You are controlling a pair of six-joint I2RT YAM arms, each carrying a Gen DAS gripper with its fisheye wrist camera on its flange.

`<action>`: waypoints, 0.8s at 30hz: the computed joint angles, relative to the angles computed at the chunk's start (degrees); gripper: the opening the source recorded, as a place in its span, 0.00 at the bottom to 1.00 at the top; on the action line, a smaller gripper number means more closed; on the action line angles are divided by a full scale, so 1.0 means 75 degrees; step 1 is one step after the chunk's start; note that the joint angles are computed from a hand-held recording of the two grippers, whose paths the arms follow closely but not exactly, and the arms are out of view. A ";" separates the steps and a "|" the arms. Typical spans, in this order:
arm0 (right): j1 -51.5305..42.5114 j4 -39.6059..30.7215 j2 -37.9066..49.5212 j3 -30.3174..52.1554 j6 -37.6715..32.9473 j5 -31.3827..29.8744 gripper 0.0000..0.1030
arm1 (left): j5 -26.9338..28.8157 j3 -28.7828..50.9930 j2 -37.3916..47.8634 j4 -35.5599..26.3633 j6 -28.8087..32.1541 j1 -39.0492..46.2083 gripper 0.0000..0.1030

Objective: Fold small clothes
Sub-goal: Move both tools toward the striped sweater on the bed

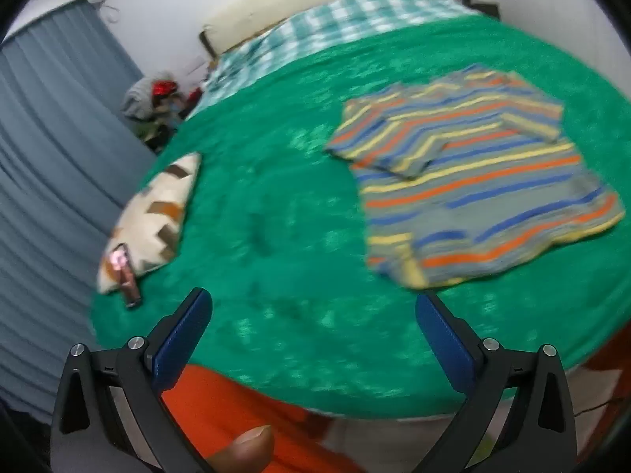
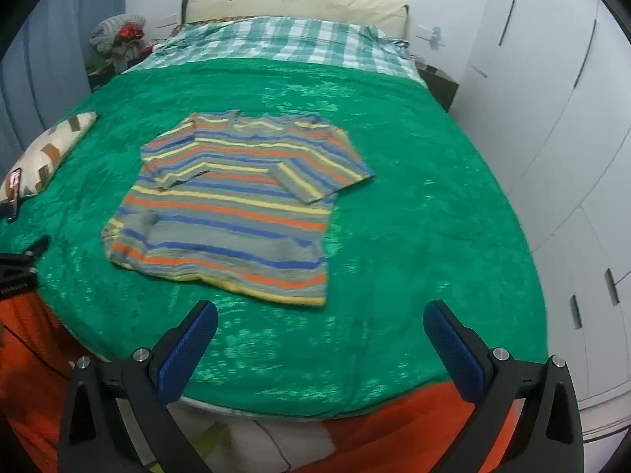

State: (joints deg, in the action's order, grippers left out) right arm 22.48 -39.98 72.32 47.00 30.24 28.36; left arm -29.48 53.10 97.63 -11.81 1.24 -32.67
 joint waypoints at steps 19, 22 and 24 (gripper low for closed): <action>-0.0541 0.0712 -0.0253 -0.0405 -0.0253 -0.0803 1.00 | 0.4059 0.0779 0.0402 -0.0879 -0.0158 0.1049 0.99; -0.0557 0.0739 -0.0229 -0.0409 -0.0294 -0.0821 1.00 | 0.3954 0.0826 0.0450 -0.0976 -0.0050 0.0888 0.99; -0.0835 0.1060 -0.0054 -0.0511 -0.0682 -0.1146 1.00 | 0.3842 0.0915 0.0654 -0.0957 0.0000 0.0834 0.99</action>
